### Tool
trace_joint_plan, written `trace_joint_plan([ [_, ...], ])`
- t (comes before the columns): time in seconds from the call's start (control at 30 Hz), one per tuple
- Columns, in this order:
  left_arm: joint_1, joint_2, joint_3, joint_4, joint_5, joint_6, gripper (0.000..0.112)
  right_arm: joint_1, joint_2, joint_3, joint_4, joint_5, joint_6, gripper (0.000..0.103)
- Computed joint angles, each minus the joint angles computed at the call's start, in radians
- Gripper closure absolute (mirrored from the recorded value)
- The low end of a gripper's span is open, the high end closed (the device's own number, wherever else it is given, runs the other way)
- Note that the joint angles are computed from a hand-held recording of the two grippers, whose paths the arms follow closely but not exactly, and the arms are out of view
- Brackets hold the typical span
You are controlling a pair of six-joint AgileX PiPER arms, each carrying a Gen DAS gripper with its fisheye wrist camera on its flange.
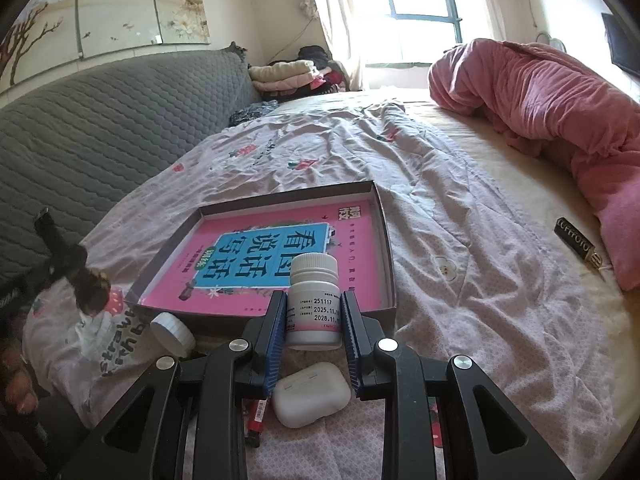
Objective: Organize rigid objects
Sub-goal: 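Lift the watch with the left tool while the right tool carries the pill bottle over the gray box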
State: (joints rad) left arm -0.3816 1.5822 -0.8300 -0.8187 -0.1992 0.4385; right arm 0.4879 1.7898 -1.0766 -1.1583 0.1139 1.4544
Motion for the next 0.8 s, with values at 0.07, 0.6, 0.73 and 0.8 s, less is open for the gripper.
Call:
trace_joint_plan([
  [0.07, -0.003, 0.012, -0.024, -0.078, -0.012, 0.080, 0.108, 0.002, 0.005, -0.006, -0.047, 0.003, 0.043, 0.076],
  [0.6, -0.018, 0.243, -0.257, -0.391, -0.039, 0.371, 0.108, -0.048, 0.065, -0.080, 0.056, -0.002, -0.060, 0.076],
  [0.73, -0.016, 0.300, -0.312, -0.466, -0.031, 0.451, 0.108, -0.054, 0.088, -0.105, 0.106, -0.001, -0.126, 0.076],
  [0.8, -0.011, 0.326, -0.336, -0.492, -0.022, 0.478, 0.108, -0.056, 0.104, -0.122, 0.140, 0.000, -0.166, 0.076],
])
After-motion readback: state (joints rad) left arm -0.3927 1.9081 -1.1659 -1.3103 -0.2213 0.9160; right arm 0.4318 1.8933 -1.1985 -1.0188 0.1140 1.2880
